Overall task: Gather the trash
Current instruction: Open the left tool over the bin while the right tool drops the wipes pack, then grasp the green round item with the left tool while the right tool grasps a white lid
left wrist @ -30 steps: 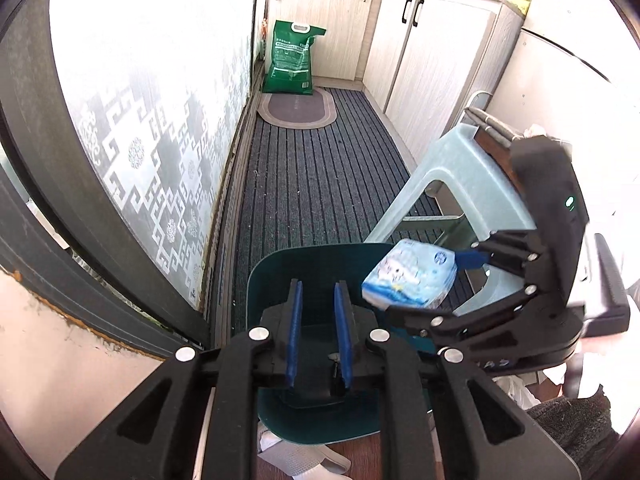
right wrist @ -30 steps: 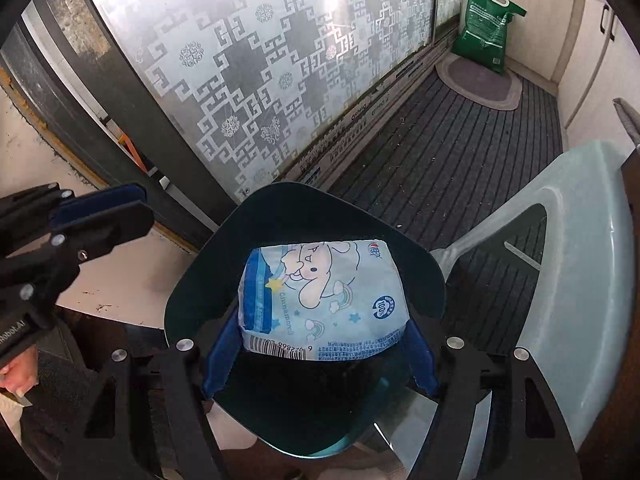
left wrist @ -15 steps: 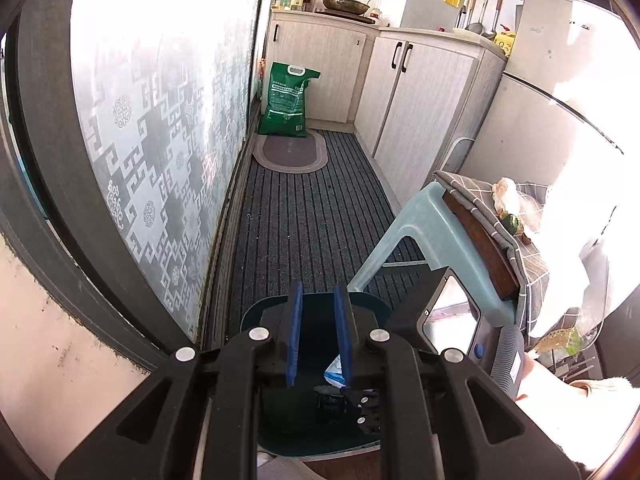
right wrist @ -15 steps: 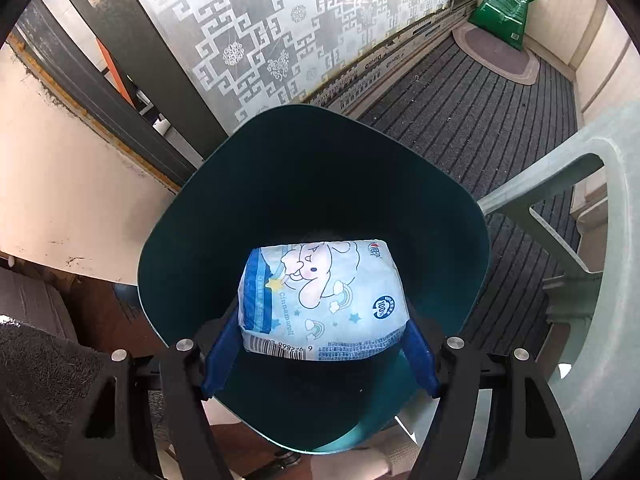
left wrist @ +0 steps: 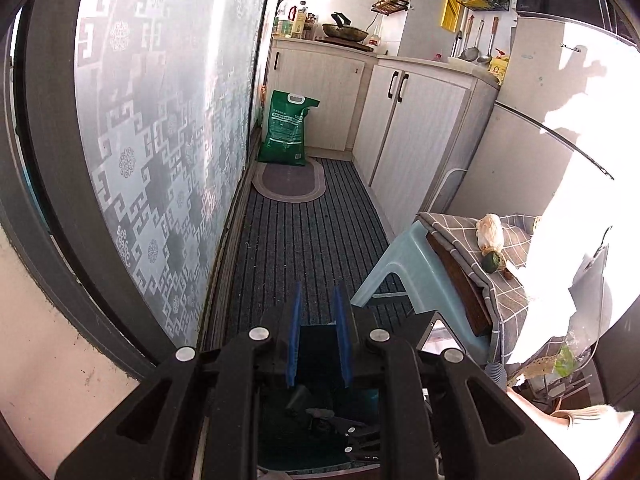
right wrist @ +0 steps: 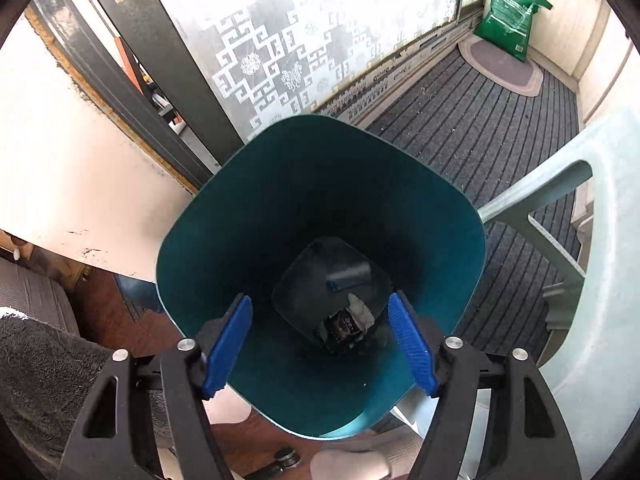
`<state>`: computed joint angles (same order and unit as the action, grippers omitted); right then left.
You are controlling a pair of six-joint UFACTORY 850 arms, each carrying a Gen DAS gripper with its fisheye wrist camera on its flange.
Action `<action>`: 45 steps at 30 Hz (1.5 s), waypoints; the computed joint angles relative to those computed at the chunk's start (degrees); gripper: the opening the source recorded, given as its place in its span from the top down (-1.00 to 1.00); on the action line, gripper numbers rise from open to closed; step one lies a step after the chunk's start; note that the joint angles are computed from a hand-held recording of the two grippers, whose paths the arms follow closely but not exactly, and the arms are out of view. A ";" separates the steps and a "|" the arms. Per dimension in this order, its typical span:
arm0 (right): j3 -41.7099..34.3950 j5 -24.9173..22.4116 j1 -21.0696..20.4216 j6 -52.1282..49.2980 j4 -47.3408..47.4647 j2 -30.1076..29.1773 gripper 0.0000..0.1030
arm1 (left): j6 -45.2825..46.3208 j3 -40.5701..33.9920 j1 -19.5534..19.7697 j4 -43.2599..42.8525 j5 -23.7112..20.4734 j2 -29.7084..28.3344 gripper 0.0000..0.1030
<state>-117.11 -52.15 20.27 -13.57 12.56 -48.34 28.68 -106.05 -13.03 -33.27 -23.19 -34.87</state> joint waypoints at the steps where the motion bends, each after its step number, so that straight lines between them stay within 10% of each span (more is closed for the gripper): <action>1: 0.50 0.77 0.06 -0.59 0.34 0.73 -0.28 | 0.66 0.18 -0.06 -0.81 0.48 0.32 0.65; 20: 10.32 17.67 -5.50 -0.90 -2.14 16.69 -0.05 | 5.45 -2.80 -4.23 -4.15 3.94 0.38 0.40; 45: 25.55 23.42 -20.00 -4.32 3.30 27.15 -0.17 | -5.70 -31.98 -14.49 16.06 -11.40 -21.69 0.18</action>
